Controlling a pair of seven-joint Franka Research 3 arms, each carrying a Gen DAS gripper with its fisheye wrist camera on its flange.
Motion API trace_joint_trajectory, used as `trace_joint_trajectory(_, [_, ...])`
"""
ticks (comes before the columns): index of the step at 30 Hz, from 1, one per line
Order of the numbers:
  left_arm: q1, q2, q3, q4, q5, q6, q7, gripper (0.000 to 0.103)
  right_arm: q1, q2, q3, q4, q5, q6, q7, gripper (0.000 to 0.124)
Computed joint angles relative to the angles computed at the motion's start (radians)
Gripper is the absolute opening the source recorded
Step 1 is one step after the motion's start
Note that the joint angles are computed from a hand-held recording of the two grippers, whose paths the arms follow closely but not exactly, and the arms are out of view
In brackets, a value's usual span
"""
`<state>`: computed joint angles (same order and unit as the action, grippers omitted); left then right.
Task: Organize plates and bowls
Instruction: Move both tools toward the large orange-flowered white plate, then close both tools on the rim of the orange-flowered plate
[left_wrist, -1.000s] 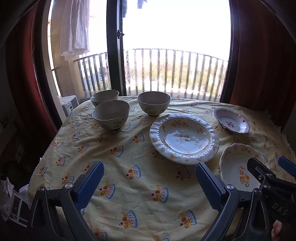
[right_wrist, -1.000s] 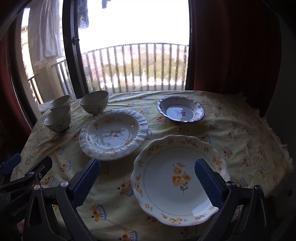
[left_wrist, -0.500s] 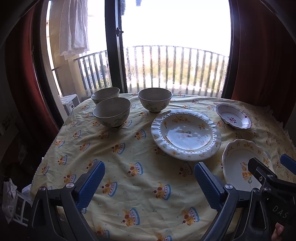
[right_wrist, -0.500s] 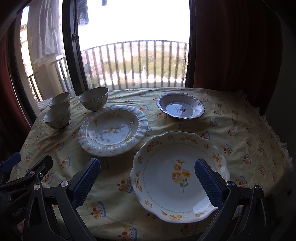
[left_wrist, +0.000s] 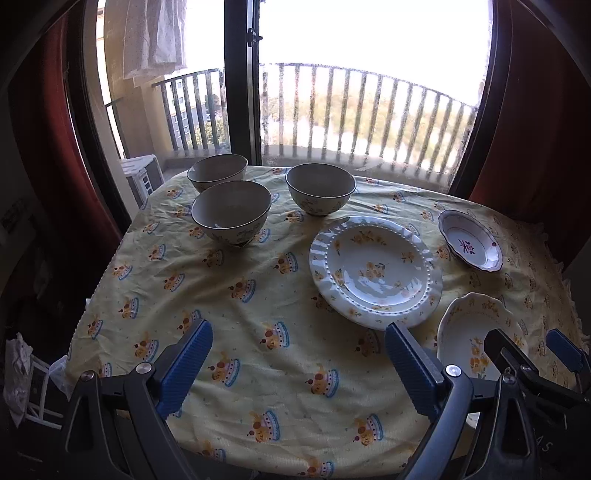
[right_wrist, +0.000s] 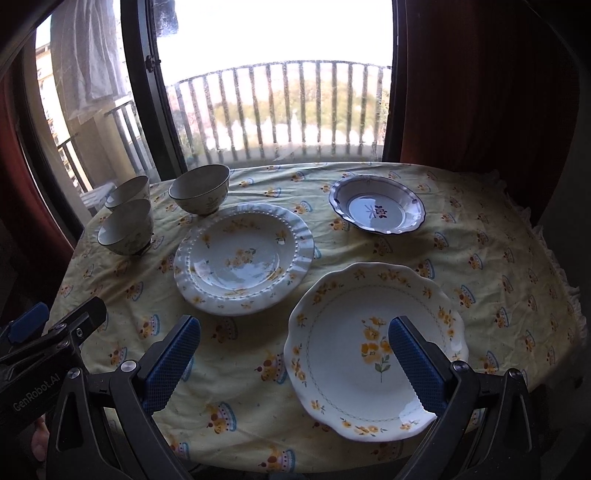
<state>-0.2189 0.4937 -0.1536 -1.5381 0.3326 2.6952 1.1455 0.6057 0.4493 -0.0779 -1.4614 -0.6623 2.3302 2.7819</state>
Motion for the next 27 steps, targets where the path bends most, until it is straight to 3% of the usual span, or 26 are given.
trace_joint_trajectory(5, [0.008,0.012,-0.006,0.047,0.007,-0.007,0.066,0.095,0.015,0.030,-0.011,0.082,-0.028,-0.056,-0.012,0.103])
trace_joint_trajectory(11, [0.051,0.068,-0.061,0.153,-0.104,-0.091,0.197,0.096,0.022,0.081,-0.022,0.181,-0.015,-0.113,-0.026,0.103])
trace_joint_trajectory(19, [0.031,0.146,-0.034,0.276,-0.132,-0.142,0.251,0.095,0.031,0.202,-0.041,0.380,0.057,-0.227,-0.075,0.102])
trace_joint_trajectory(27, [0.040,0.230,-0.073,0.407,-0.201,-0.228,0.369,0.095,0.032,0.279,-0.067,0.503,0.125,-0.312,-0.100,0.099])
